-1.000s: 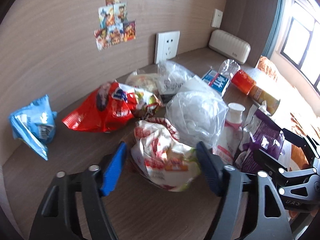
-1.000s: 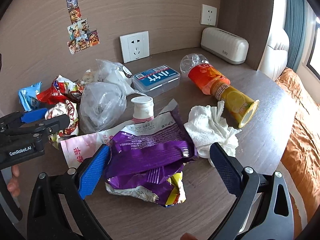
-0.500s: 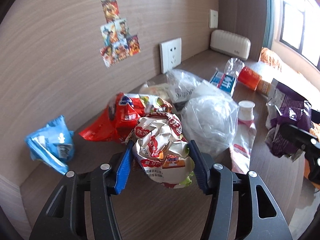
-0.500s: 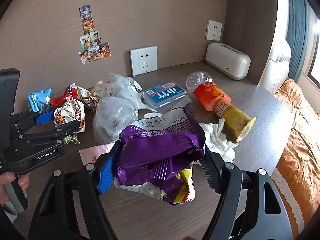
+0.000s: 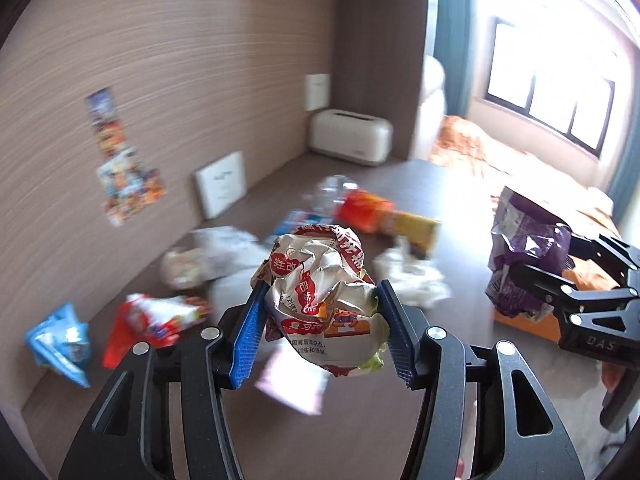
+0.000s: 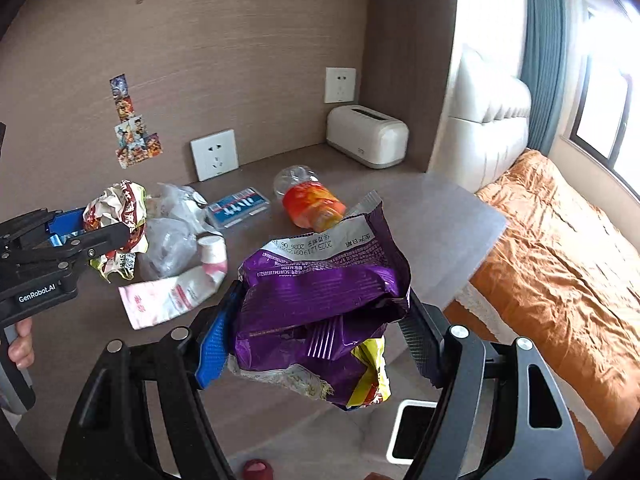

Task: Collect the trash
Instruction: 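Carry the wrapper and purple bag in both grippers over the white bin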

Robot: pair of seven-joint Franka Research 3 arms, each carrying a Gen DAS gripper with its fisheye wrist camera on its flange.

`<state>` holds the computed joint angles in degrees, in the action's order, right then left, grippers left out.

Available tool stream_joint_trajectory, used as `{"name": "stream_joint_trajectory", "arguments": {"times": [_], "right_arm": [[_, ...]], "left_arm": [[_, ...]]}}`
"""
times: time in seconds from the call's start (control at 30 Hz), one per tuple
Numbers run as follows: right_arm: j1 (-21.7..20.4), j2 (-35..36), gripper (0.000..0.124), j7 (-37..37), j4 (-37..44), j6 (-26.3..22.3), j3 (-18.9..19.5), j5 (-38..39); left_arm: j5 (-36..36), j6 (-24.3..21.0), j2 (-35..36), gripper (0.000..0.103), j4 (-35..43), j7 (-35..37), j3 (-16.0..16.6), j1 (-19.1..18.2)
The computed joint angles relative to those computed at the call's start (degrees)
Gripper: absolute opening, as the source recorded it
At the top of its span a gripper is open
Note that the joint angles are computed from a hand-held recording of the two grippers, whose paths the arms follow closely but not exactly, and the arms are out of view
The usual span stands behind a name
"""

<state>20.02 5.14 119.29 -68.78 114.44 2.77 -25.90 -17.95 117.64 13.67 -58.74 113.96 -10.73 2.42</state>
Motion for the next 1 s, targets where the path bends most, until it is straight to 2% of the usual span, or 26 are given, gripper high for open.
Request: {"name": "stream_joint_trajectory", "arguments": {"times": [0.1,0.2,0.33,0.5,0.6,0.73,0.9,1.0], "right_arm": [[-2.4,-6.9,0.074,0.3,-8.8,0.0,-1.0,0.6],[-6.0,-13.8,0.075,-1.5,-17.6,0.1,-1.2,1.8],[-9.9,-20.6,0.075,-8.0,-27.0,1.1,-3.0,6.9],[-12.9,-25.9,0.075,-21.5,-38.3,3.4,-7.7,15.6],[-14.7,-26.9,0.075,-30.7,-44.7,5.3,-10.6,19.2],[-17.2,-25.9,0.075,-41.5,-52.2,8.9,-14.1,24.2],[-19.3,-18.3,0.075,-56.9,-58.5,14.2,-18.1,33.1],[-20.7,-12.5,0.075,-64.4,-60.9,18.5,-18.1,37.6]], "left_arm": [[-2.3,0.4,-2.7,0.054,-4.4,2.0,-2.0,-2.0],[-3.0,1.9,-4.9,0.054,-8.8,3.7,-3.6,-5.9],[-1.4,3.3,-5.5,0.054,-12.2,6.0,-5.4,-11.5],[0.6,2.1,-4.1,0.054,-15.5,11.9,-7.4,-17.1],[3.4,0.6,0.0,0.054,-16.1,14.8,-8.3,-20.0],[6.4,1.5,4.9,0.054,-19.8,16.3,-9.1,-22.7],[10.8,4.2,14.0,0.055,-21.2,15.1,-9.7,-25.9],[12.6,6.2,20.1,0.055,-20.5,15.3,-10.3,-27.2]]}}
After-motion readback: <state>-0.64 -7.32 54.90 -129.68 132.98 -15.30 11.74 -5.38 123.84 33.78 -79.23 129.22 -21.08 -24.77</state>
